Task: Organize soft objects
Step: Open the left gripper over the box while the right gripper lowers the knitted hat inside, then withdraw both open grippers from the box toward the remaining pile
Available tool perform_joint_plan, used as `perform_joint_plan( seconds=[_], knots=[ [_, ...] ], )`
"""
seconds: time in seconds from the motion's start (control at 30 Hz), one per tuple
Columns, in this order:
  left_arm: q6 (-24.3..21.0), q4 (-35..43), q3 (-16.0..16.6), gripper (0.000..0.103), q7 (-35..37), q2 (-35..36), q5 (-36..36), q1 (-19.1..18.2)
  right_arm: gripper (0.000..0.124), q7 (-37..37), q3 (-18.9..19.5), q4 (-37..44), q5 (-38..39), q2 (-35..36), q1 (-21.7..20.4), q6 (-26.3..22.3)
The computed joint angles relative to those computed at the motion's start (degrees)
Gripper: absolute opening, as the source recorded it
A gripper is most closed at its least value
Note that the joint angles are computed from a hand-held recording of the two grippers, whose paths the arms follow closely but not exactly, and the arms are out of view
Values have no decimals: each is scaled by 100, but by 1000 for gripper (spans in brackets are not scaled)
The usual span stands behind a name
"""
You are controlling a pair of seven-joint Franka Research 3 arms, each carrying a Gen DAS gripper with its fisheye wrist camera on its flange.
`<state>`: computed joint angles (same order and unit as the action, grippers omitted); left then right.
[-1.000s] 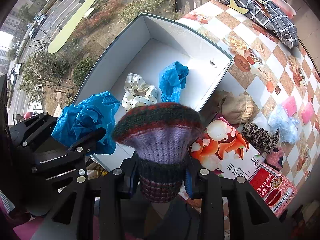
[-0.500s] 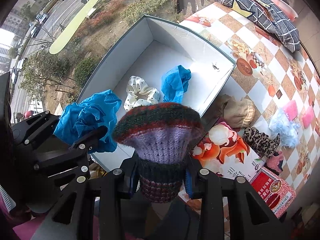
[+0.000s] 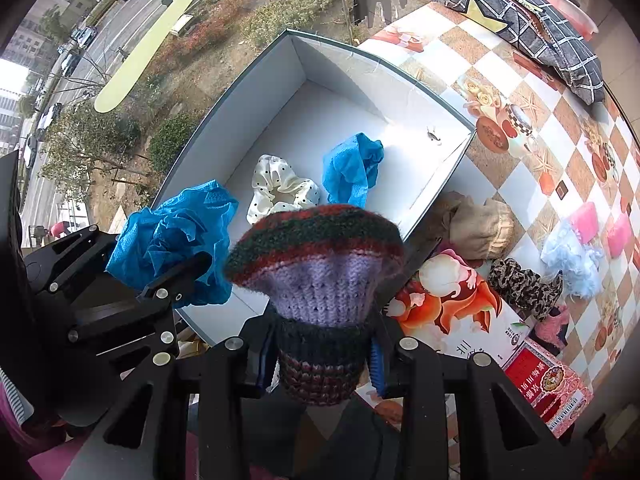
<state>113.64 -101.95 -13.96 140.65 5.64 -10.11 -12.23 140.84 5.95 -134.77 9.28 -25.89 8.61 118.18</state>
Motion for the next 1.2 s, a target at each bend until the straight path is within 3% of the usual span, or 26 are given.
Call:
perform_joint_plan(
  seconds=[0.47, 0.6, 0.7, 0.77, 0.8, 0.9, 1.2],
  knots=[
    [-7, 38, -37, 39, -26, 69, 128, -37, 37, -35, -30, 83, -131, 153, -30, 81],
    [103, -23, -32, 62, 13, 29, 119, -32, 38, -81, -45, 130, -161, 197, -44, 112],
    [128, -49, -27, 84, 8, 8, 125, -34, 60, -61, -45, 121, -196, 158, -77, 197],
    [229, -103, -25, 85, -30, -22, 163, -45, 76, -7, -33, 124, -236, 129, -107, 230],
    [255, -116, -22, 86, -59, -31, 168, -48, 76, 9, -38, 120, -230, 111, -115, 249],
    [411, -175, -9, 102, -113, -73, 73, -34, 76, 119, -29, 112, -252, 59, -159, 203],
    [252, 30, -62, 103, -323, 53, -4, -70, 76, 602, -9, -351, -69, -476, -270, 215]
  ],
)
